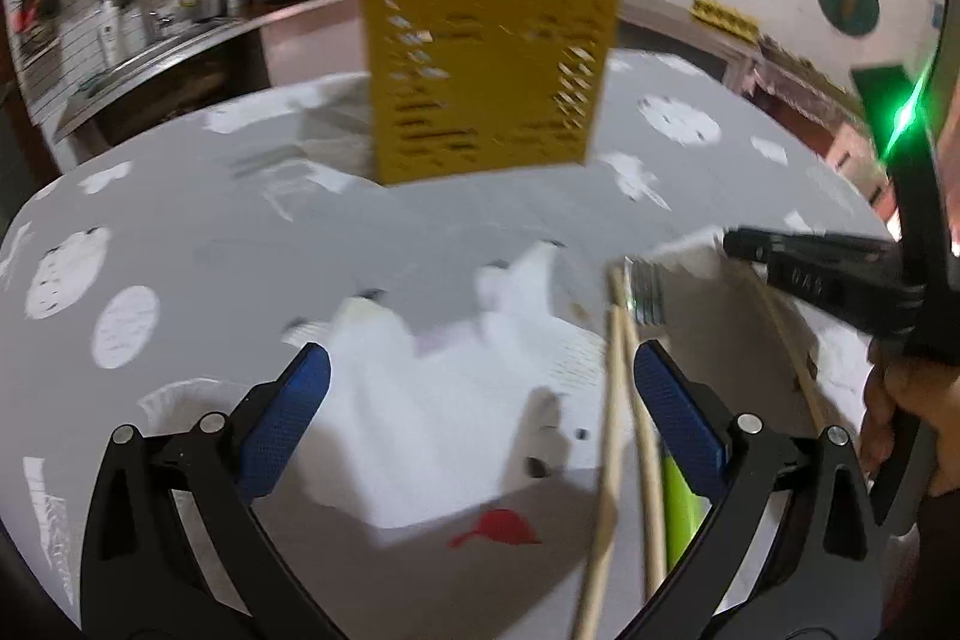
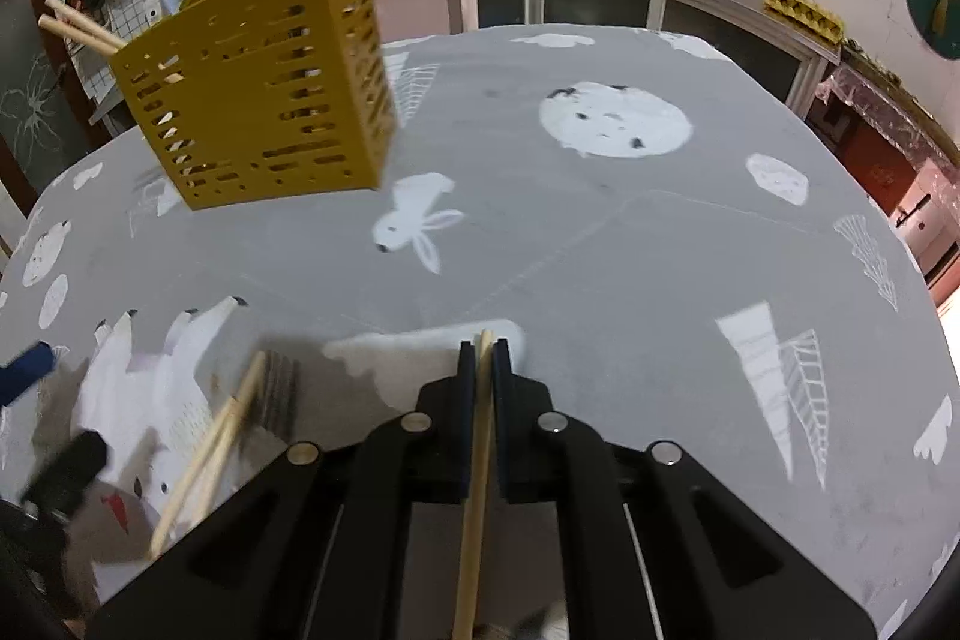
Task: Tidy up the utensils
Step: 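Grasp a chopstick with the right tool while the left tool grasps another chopstick, then lift both held chopsticks and carry them toward the yellow holder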
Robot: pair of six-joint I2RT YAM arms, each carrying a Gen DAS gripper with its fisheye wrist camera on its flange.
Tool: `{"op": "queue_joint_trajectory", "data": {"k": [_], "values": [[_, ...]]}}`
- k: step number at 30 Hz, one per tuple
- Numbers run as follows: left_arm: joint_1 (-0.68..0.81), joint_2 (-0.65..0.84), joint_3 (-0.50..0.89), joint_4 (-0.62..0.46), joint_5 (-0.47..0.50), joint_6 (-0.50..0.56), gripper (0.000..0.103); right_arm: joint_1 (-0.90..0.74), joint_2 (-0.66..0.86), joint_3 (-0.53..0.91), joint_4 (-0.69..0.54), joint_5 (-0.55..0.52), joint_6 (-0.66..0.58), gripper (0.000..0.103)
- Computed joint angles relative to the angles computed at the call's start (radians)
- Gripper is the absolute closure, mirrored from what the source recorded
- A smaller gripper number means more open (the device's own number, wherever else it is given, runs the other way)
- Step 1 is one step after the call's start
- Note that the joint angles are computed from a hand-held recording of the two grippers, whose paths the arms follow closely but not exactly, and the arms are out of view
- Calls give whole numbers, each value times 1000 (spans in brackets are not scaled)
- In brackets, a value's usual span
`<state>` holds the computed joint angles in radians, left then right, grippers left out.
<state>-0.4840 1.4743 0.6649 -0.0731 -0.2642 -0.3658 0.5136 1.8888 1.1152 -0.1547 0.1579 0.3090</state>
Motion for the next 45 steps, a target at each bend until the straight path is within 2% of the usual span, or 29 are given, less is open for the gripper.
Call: {"op": "queue_joint_trajectory", "data": {"k": [3, 8, 11, 13, 17, 20, 25, 29, 37, 40, 45], "values": [[-16, 54, 34, -16, -3, 4, 11, -19, -11, -17, 14, -11, -13, 97], [-29, 105, 59, -28, -4, 6, 12, -38, -27, -49, 44, -34, -21, 97], [-35, 129, 72, -29, -7, 10, 16, -42, -20, -58, 60, -44, -25, 97], [-39, 153, 88, -39, -18, 17, 22, -46, -16, -65, 69, -52, -23, 97], [-33, 167, 96, -33, -16, 30, 23, -54, -10, -76, 85, -63, -19, 97], [-35, 198, 132, -46, -13, 33, 33, -55, -9, -77, 89, -65, -14, 97], [-49, 242, 197, -80, -31, 4, 60, -59, -8, -80, 93, -73, -12, 97], [-49, 261, 230, -109, -38, -15, 69, -59, -8, -80, 92, -72, -13, 97], [-32, 290, 301, -188, -18, -48, 96, -53, 0, -53, 66, -69, -13, 97], [-4, 261, 277, -180, 31, -57, 99, -41, -10, -56, 66, -66, -19, 97], [10, 204, 209, -162, 45, -64, 99, -24, -32, -68, 67, -63, -19, 97]]}}
